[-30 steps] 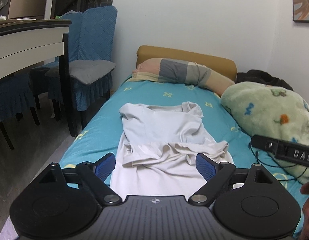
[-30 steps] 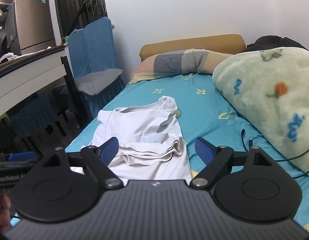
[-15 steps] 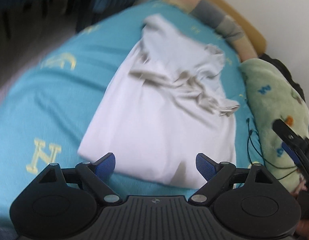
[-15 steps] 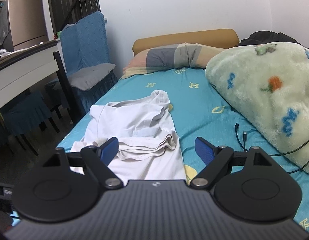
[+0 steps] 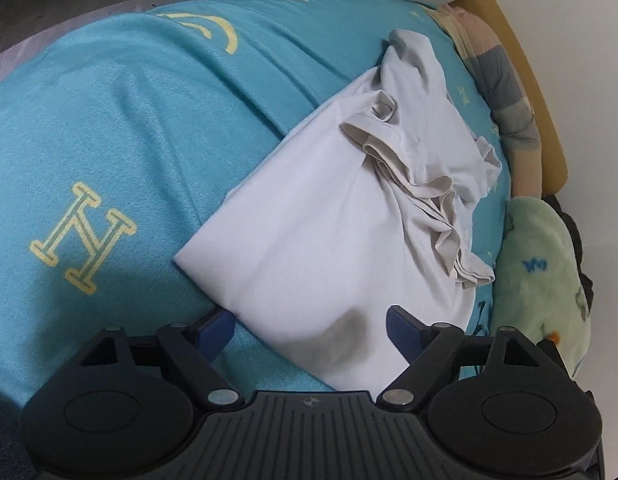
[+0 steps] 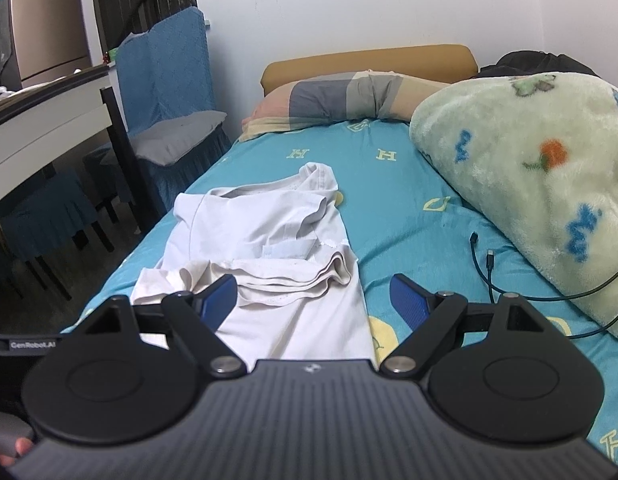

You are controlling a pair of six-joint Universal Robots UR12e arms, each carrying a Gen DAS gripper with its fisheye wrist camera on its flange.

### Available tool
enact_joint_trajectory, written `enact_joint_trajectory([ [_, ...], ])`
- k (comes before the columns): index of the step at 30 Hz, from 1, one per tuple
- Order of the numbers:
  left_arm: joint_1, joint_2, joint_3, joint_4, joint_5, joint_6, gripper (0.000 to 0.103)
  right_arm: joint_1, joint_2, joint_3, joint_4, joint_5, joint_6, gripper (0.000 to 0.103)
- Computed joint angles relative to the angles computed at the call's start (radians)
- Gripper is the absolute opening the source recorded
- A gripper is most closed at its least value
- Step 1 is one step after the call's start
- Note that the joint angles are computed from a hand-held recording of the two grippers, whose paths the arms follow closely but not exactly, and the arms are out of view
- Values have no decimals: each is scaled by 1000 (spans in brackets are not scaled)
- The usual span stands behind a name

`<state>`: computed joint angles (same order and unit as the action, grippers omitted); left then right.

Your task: Fold clothes

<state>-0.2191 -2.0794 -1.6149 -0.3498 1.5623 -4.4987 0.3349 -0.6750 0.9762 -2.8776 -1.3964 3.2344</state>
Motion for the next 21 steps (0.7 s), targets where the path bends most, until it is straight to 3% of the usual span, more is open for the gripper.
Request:
enact_joint_trajectory([
  [5,0,1,-10,16,12,-46,66,-5,-4,-10,82,35,42,85],
  [8,1,2,-20,33,24,-75,41,-33,-3,-36,254,246,158,85],
  [10,0,3,-26,41,38,-88,15,-55,11,-46,348,433,290,85],
  [12,2,5,-35,72,42,-94,8,-71,33,-54,412,605,428,85],
  [15,1,7,-39,127,69,-83,6,-78,47,-41,437,698,567,85],
  [18,-3,6,-35,176,96,-56,6,-78,36,-4,360,611,685,84],
  [21,-7,5,-35,207,109,-53,5,-78,13,46,272,463,802,63],
])
